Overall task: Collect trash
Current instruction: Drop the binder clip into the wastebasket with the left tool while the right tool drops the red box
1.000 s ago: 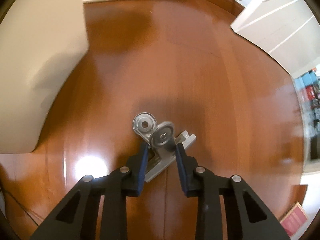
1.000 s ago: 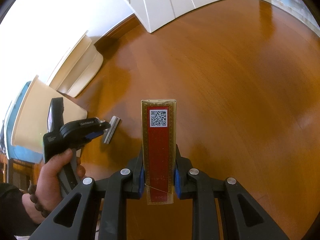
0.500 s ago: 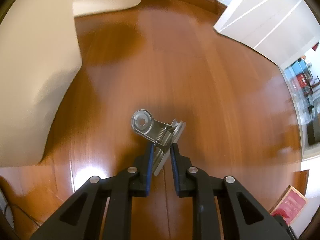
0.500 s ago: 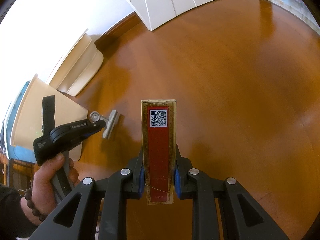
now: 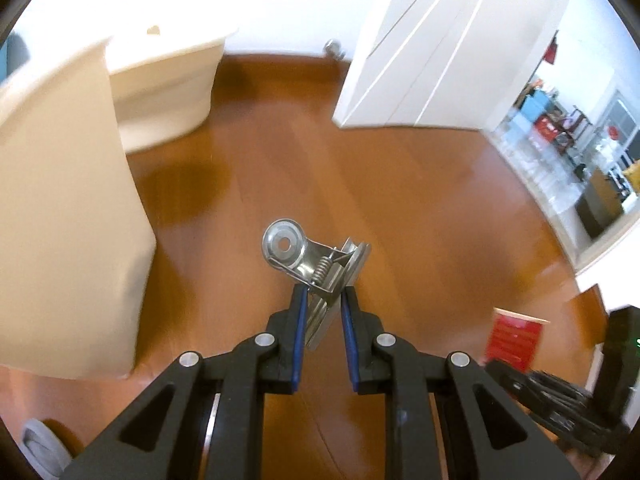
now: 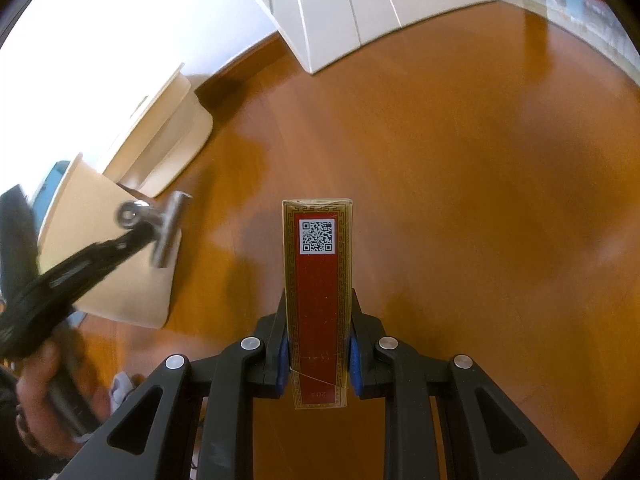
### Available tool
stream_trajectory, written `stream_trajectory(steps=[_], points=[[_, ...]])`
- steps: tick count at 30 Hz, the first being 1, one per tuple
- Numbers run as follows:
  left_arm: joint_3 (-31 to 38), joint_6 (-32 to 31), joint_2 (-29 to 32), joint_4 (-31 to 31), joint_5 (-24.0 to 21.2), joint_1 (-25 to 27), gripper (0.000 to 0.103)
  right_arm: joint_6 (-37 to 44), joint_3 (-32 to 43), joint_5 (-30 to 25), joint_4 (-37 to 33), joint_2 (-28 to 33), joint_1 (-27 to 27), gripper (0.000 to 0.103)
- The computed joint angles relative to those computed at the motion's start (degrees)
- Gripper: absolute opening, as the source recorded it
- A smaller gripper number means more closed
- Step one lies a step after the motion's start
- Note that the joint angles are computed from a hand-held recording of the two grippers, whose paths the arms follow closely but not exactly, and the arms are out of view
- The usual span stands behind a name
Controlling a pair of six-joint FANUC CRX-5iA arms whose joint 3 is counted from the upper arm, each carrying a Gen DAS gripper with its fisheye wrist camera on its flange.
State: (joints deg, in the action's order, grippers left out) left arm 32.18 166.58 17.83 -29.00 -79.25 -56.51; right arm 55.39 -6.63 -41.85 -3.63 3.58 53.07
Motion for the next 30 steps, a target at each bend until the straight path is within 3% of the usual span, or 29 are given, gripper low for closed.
stream_trajectory(steps=[5,11,14,19,23,27,30], points=[[6.18,-1.45,-3.38,-4.94,-7.5,-2.67,0.016,-1.64,4.16,-5.25,4.89,-2.09,2.94,0.024],[15.38,-3.32,-8.06,-16.7,-20.2,-7.53,0.016,-2.75,14.19,-13.78,10.59,-3.46,7.78,0.024],[15.1,-3.97,-11.22,-19.82,-24.76,-7.45,0.016,-2.4,20.38,-17.89,12.55,-2.5,10.47,0.024],[8.19,-4.97,-16.49,-15.0,-27.32,-1.91,0.016,-2.08,30.12,-23.46,14.27,0.11,14.18,0.024],[4.16,-5.91,-19.13,-10.65,-26.67,2.08,0.017,-0.21,38.54,-29.15,14.79,4.17,16.85,0.024],[6.93,-8.86,-18.29,-11.24,-29.26,2.39,0.037,1.22,47.68,-34.33,14.5,9.57,18.44,0.024],[9.18,-12.19,-18.54,-12.29,-32.19,2.33,0.042,2.45,58.45,-38.46,12.83,16.34,18.78,0.024]])
